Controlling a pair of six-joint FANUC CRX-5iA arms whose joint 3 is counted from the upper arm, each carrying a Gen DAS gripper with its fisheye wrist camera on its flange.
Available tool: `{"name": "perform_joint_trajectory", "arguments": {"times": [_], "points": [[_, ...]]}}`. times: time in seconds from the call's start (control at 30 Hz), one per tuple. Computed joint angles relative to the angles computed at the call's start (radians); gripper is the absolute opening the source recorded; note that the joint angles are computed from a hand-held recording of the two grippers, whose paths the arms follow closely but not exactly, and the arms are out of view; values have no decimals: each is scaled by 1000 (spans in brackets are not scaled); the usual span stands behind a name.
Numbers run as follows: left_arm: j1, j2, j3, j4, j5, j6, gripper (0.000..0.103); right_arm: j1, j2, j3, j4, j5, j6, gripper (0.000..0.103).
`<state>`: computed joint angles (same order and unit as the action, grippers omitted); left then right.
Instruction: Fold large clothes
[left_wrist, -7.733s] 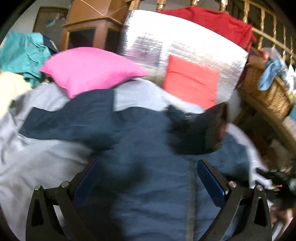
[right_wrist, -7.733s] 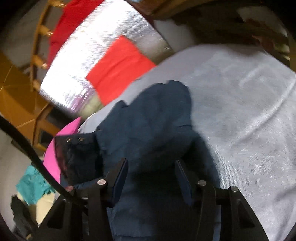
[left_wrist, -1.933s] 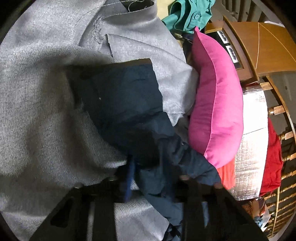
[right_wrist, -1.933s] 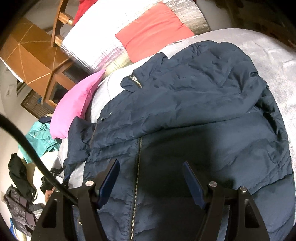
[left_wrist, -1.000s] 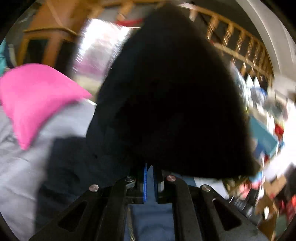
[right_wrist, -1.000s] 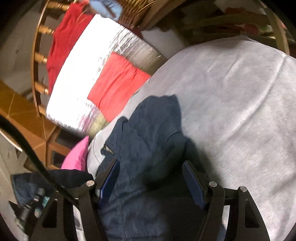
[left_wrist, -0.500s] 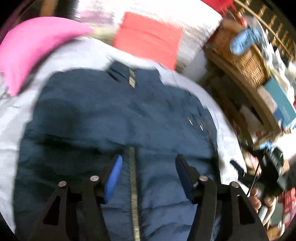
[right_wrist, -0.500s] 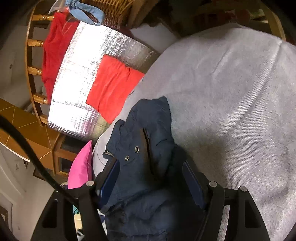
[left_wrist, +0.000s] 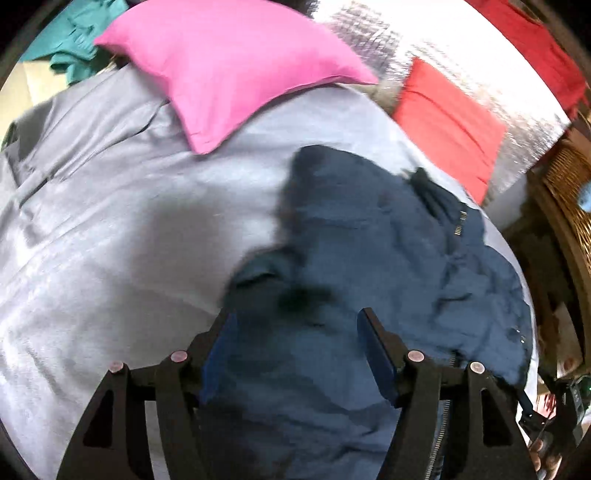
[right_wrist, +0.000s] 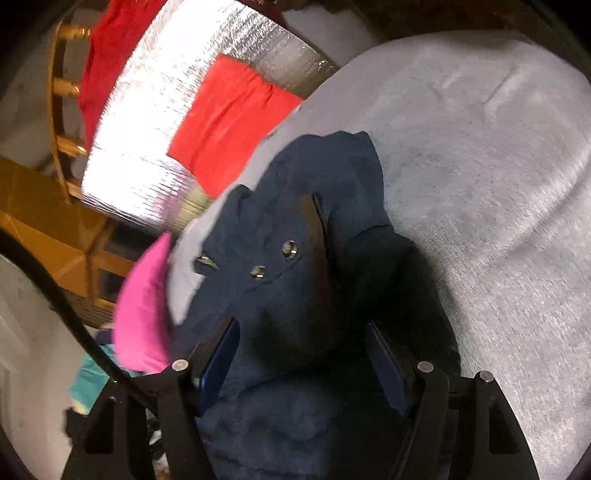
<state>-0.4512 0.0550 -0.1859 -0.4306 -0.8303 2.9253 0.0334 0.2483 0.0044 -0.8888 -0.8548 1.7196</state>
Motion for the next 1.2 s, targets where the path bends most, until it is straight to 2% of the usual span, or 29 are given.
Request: {"name": "perform_joint_trajectory", "arguments": {"times": [0.07,0.1,0.17,0.2,0.23,0.3,0.37,0.47,0.57,0.6,0.67,0.7,0.73,0.83,0.87,0.97,1.17,1.2], "points": [[15,-9,-22,14,12,-6,68,20,25,13,30,2,-32,54],[25,-15,-37,31,24,-24,68,43,41,20,76,10,-75,42],[35,-12,-43,54,17,-55,68,62,45,20,110,28,-102,35],[38,-9,-44,58,1,-64,68,73,31,12,132,54,-114,25],[39,-3,-39,59,-18,-68,68,78,17,4,139,76,-112,22],[42,-4,-42,63,-34,-75,68,92,-35,-31,139,161,-59,22],[38,-6,-34,58,-41,-79,68,128,-59,-63,200,246,-75,22],[29,1,-21,58,-52,-103,68,159,-8,-48,299,240,-136,21],[36,8,-23,85,-49,-140,68,90,24,3,171,138,-84,22],[38,7,-25,91,-51,-143,68,54,21,22,112,88,-48,27],[44,2,-32,99,-48,-139,68,11,5,29,57,50,8,52],[47,-3,-37,103,-42,-138,68,-3,-5,24,44,50,26,75],[49,-10,-42,107,-36,-140,68,-13,-18,18,41,60,29,79],[40,-8,-32,102,-48,-155,68,-79,-37,14,-12,45,65,79],[36,-5,-26,97,-56,-160,68,-80,-40,13,5,55,48,79],[22,6,-6,88,-84,-185,68,-62,-24,13,85,87,-1,79],[9,16,10,72,-122,-182,68,-13,97,91,83,-26,-15,79],[9,17,11,69,-125,-181,68,9,95,86,106,-17,-12,71]]}}
